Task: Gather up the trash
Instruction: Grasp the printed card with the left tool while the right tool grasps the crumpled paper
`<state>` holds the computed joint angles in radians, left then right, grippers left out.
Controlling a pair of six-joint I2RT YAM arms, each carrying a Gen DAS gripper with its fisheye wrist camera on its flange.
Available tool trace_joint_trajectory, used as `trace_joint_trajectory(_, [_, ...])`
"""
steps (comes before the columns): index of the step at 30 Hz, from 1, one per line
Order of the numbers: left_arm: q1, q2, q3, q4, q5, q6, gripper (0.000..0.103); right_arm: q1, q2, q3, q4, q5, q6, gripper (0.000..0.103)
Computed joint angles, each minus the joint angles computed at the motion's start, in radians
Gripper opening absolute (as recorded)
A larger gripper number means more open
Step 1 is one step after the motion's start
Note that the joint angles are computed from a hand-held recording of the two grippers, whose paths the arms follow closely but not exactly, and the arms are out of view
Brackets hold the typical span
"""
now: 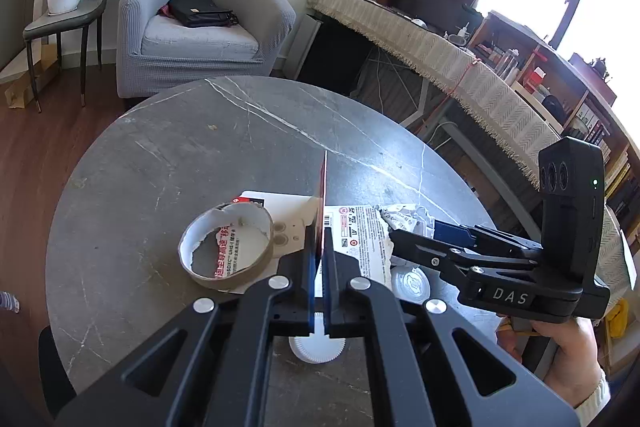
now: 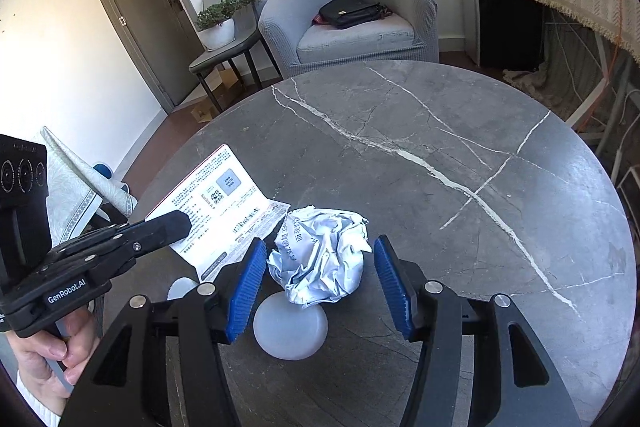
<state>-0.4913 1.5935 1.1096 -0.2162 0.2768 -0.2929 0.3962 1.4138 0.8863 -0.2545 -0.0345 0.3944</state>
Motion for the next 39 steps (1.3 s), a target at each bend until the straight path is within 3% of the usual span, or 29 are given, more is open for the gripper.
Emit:
trace_joint_trajectory(2, [-0.001,0.002,0.003,0.005,0.007,-0.008,0.003,0.001,-0.006,-0.005,0.009,0.008,0.006,0.056])
trace_joint_trajectory(4, [0.005,0.003,0.001,0.013,0.027,-0.017,0.002,0.007,-0.012,-0.002,0.005,0.024,-0.003,0.046])
trace_joint_trajectory(6, [0.008,0.004,-0.002,0.023,0.041,-0.027,0.002,0.009,-0.029,-0.003,-0.003,0.042,-0.007,0.043])
trace_joint_trajectory(7, [0.010,0.004,-0.004,0.029,0.050,-0.035,0.002,0.005,-0.041,-0.005,-0.004,0.038,-0.007,0.033])
trace_joint_trajectory(15, [0.009,0.001,-0.020,0.058,0.086,-0.069,0.001,0.011,-0.066,0.003,-0.025,0.038,-0.015,0.029])
trace_joint_trajectory(30, [0.077,-0.117,-0.124,0.180,0.296,-0.226,0.001,0.033,-0.174,-0.025,-0.042,0.125,0.027,0.029])
trace_joint_trajectory(39, [0.118,-0.276,-0.194,0.118,0.305,-0.214,0.001,0.130,-0.203,-0.046,-0.034,0.174,0.078,0.029])
